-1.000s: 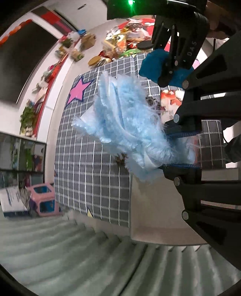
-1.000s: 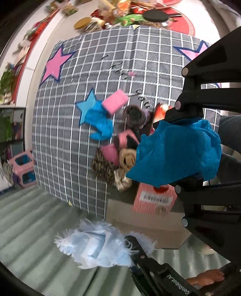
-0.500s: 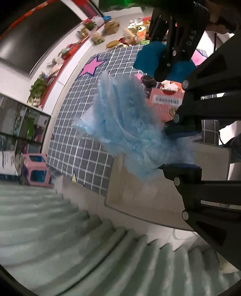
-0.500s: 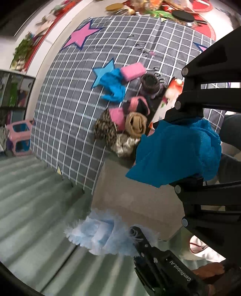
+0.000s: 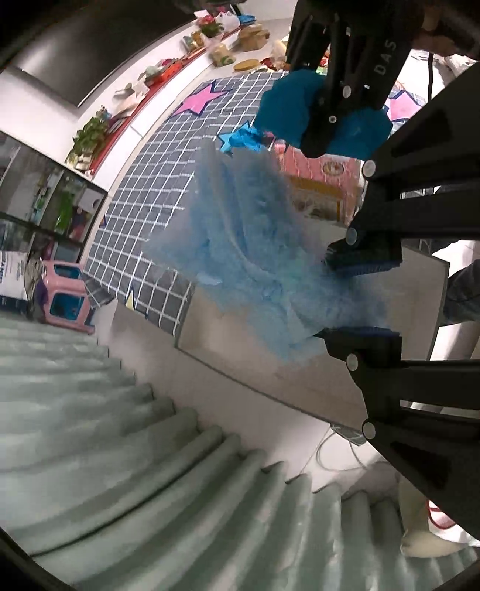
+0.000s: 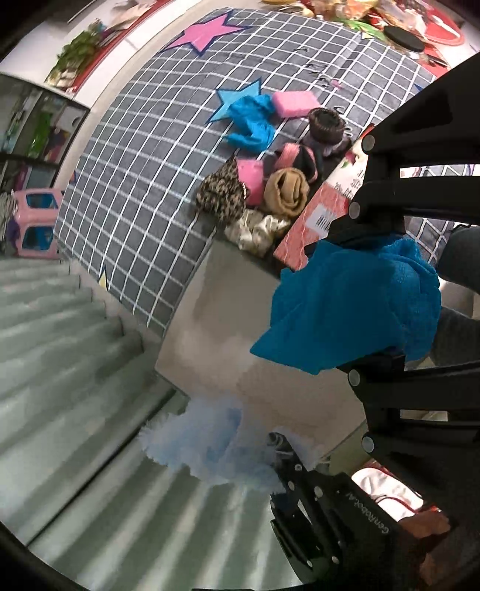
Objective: Organize soft objects
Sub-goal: 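Carry the scarf and blue bag with both grippers over the white box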
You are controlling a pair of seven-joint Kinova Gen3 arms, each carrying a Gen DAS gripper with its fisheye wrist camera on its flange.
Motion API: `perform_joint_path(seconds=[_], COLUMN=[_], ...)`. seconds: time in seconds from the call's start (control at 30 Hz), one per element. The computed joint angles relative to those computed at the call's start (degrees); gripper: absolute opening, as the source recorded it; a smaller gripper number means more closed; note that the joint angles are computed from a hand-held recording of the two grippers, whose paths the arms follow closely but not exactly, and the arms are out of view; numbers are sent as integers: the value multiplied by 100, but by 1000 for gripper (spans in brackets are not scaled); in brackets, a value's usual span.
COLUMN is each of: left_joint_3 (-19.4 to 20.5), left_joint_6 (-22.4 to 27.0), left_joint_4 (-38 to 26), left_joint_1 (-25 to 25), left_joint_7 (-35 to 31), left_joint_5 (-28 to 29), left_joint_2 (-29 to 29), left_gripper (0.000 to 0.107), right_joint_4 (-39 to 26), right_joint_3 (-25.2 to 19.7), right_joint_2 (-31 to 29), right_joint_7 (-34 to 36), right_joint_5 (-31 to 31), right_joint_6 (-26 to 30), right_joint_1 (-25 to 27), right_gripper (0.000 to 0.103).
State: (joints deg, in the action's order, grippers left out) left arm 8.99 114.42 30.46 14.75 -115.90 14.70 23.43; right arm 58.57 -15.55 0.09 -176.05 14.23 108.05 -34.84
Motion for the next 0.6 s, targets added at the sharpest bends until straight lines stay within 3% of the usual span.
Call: perform_joint_path(seconds=[0.6], left_joint_3=[-86], left_joint_6=[-155], left_joint_4=[245], left_joint_1=[-96], left_joint_7=[34], left_joint_5=[-205], left_joint_2=[28], left_gripper=[24], right_joint_4=[-233], right_joint_3=[307], right_joint_2=[378], right_joint_7=[682], right_joint_5=[-277], right_joint_6=[-315], right_joint_1=[9], right_gripper=[40])
